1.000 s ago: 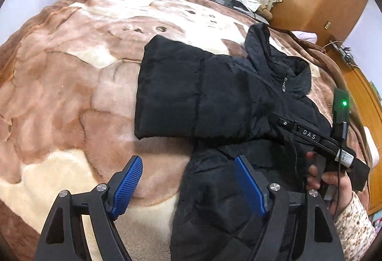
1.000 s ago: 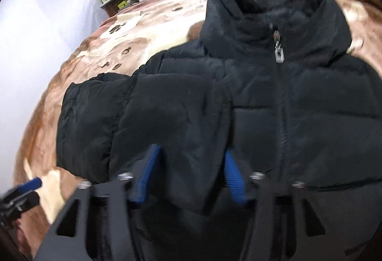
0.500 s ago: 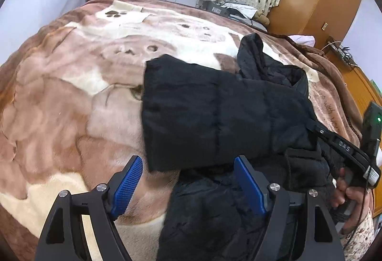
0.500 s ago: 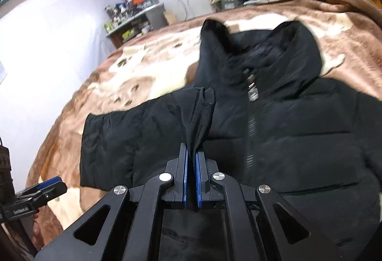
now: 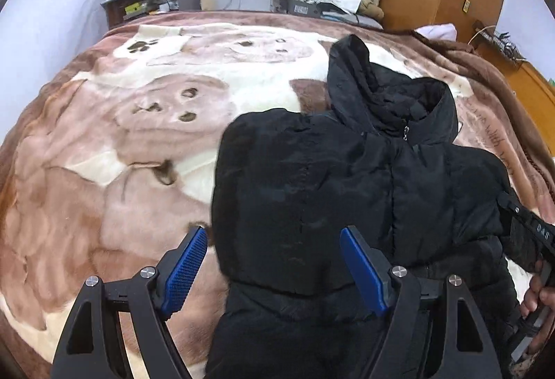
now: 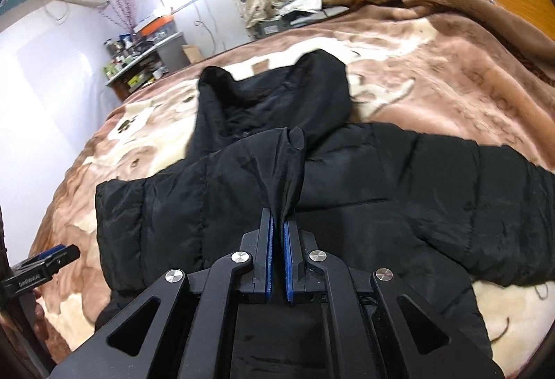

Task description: Fold large clothes

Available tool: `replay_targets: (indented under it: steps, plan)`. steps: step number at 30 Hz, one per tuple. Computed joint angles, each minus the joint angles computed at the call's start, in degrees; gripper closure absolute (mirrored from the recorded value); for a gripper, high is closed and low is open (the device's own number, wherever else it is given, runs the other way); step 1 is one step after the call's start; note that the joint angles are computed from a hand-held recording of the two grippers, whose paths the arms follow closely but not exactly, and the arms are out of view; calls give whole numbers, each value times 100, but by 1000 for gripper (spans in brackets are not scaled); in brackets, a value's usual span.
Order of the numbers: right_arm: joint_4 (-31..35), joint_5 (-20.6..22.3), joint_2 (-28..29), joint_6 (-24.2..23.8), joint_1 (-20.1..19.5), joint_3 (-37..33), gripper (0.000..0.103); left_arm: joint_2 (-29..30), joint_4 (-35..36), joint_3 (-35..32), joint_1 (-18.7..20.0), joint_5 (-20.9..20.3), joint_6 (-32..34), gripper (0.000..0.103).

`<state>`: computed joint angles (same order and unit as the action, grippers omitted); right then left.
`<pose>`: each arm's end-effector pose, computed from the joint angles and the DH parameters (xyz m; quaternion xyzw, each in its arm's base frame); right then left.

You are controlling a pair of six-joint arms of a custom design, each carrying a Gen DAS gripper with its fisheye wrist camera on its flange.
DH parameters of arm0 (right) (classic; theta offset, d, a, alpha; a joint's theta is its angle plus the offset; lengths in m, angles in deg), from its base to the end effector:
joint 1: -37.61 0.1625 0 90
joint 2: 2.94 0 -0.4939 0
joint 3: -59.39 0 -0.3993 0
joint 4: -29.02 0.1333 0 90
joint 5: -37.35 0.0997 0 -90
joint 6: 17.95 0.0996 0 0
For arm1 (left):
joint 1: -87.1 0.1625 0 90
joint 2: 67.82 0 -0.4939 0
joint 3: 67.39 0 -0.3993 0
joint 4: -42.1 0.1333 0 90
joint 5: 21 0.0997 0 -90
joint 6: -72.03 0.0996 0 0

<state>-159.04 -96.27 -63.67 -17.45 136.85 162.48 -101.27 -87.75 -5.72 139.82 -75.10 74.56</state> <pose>0.1685 -0.6334 0.3660 -0.1105 -0.8317 0.4600 0.2905 -0.3792 -0.8146 0.1870 0.2929 0.9005 -0.1835 0.2638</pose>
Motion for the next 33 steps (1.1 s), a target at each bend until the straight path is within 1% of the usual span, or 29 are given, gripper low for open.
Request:
replay_targets:
  steps: [2, 3, 5, 6, 8, 10, 14, 17, 19, 23, 25, 26, 27, 30, 31, 32, 33]
  plan:
    - [-12, -98, -36, -5, -34, 56, 98, 191, 248, -254, 18, 87, -132, 24]
    - [-4, -206, -36, 20, -51, 73, 98, 253, 253, -330, 35, 68, -178, 24]
    - [65, -244, -65, 82, -103, 117, 98, 368, 265, -459, 68, 50, -156, 24]
    - [184, -266, -81, 167, -143, 126, 98, 470, 444, -612, 86, 146, -264, 24]
    - [208, -349, -86, 139, -203, 162, 98, 616, 724, -832, 115, 309, -512, 24]
    - [274, -432, -90, 200, -259, 184, 98, 704, 804, -984, 173, 276, -720, 24]
    - [283, -635, -56, 214, -326, 233, 98, 830, 785, -1071, 212, 469, -627, 24]
    - [293, -781, 4, 152, -339, 198, 97, 940, 929, -1242, 257, 417, -681, 24]
    - [313, -838, 31, 136, -362, 173, 97, 1005, 939, -1299, 255, 489, -637, 22]
    - [412, -1020, 94, 177, -370, 147, 96, 1119, 1057, -1417, 267, 550, -673, 22]
    - [431, -1082, 112, 159, -389, 146, 92, 1166, 1087, -1470, 285, 574, -657, 21]
    - [495, -1083, 114, 184, -398, 137, 87, 1170, 1082, -1471, 290, 576, -688, 20]
    - [582, -1074, 101, 224, -410, 135, 85, 1175, 1061, -1464, 288, 603, -666, 19]
    - [780, -1177, 52, 331, -361, 126, 83, 1195, 1194, -1551, 293, 577, -719, 19]
    - [652, -1343, 96, 280, -295, 112, 83, 1175, 1248, -1581, 303, 486, -829, 19]
    - [283, -1674, 220, -3, -178, 58, 83, 1144, 1218, -1562, 305, 432, -871, 19]
    - [-197, -1921, 367, -467, -71, -18, 83, 1109, 1184, -1528, 300, 412, -892, 19]
